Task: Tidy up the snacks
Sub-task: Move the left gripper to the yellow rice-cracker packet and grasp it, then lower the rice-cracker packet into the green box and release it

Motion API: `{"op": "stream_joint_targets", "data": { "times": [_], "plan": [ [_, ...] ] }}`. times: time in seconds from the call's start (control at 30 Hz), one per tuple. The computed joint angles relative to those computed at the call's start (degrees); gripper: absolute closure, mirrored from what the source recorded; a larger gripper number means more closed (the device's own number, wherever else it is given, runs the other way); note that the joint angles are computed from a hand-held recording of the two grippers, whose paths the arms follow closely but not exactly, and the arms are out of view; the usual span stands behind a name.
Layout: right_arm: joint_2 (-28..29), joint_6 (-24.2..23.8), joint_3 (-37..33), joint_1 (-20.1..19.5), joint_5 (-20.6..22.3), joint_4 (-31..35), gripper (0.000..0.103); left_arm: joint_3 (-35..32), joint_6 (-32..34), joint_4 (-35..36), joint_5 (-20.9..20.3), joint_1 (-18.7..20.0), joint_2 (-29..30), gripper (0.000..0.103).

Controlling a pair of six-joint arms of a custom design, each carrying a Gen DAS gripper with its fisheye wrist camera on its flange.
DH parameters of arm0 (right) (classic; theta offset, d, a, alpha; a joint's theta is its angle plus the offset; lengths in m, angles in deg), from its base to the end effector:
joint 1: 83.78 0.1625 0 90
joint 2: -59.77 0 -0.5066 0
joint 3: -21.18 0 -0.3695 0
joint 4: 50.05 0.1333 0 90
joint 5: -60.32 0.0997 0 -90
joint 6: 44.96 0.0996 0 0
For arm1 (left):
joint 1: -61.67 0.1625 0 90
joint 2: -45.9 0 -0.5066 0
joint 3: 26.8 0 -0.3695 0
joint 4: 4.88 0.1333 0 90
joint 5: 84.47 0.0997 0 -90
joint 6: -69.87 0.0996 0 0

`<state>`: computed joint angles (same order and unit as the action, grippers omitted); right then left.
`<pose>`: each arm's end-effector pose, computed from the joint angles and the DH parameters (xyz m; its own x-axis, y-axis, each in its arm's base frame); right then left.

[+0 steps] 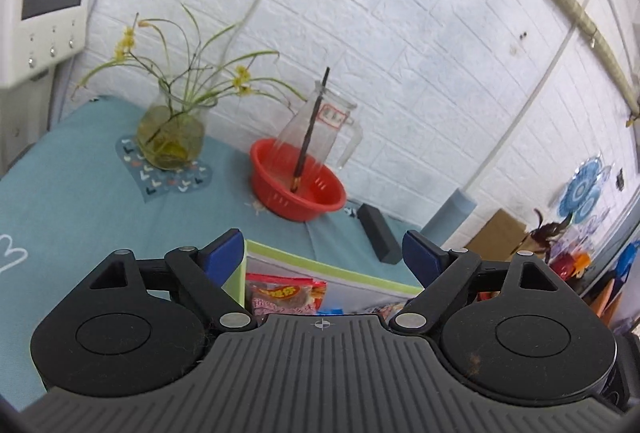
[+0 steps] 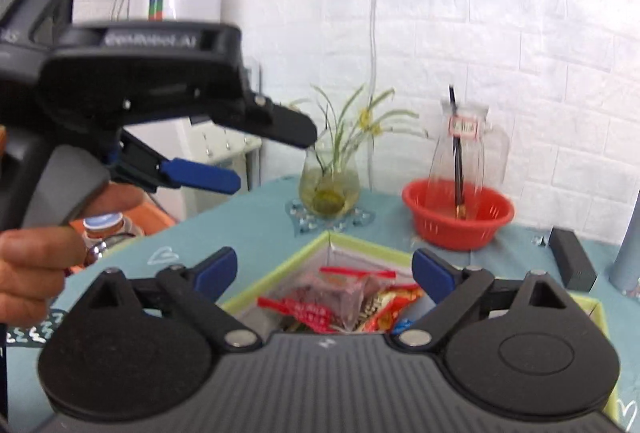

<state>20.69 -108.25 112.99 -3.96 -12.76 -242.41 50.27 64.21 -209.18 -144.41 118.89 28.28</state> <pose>0.0264 -0.7710 0.2021 -0.5431 -0.5916 0.5958 -0.8247 0.2426 -0.5108 -0.2783 -0.7706 0.0295 -0.9755 0.0759 -0.2063 0.2165 0.4939 -0.8421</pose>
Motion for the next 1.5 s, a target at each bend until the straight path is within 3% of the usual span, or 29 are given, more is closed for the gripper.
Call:
{"op": "stream_joint_targets", "data": {
  "times": [0.13,0.3,0.4,0.5,0.57,0.67,0.9,1.1,1.27,1.5],
  "plan": [
    [-1.1,-0.3,2.7,-0.7,-0.1,-3.5,0.010,5.3,-2.8,0.6,-3.4,-0.1,-2.8,0.019],
    [-4.8,-1.3,10.3,-1.3,-3.5,-4.8,0.010,10.1,-5.2,0.8,-0.1,-1.6,-4.6,0.018],
    [-6.5,-2.9,15.1,-3.0,-4.0,-2.1,0.010,16.1,-3.7,1.4,-0.8,-2.2,-5.5,0.018],
    [-5.3,-2.3,16.1,-4.0,-7.3,1.3,0.010,19.0,-8.0,7.3,-1.2,-1.9,-5.2,0.020],
    [-3.9,-0.9,15.6,-4.1,-9.8,2.3,0.010,17.9,-11.6,12.9,-2.2,-1.1,-4.7,0.029],
    [-2.4,-1.0,14.4,-3.5,-11.6,2.2,0.010,14.9,-11.4,17.3,-3.2,-0.2,-3.3,0.029],
    [-0.7,-1.3,13.8,-3.6,-12.8,0.6,0.009,10.2,-14.4,22.3,2.8,-0.3,0.1,0.040],
    [-0.3,-4.4,15.3,-3.7,-13.1,-2.2,0.009,9.7,-11.3,22.1,8.6,-1.9,1.8,0.050],
    [-1.7,-6.4,16.2,-3.9,-12.4,1.7,0.009,11.7,-10.8,22.8,5.6,-2.2,0.8,0.084],
    [-4.8,-8.9,21.9,-4.9,-12.9,0.7,0.008,19.1,-15.1,16.8,4.6,-4.2,-0.3,0.083]
  ]
}}
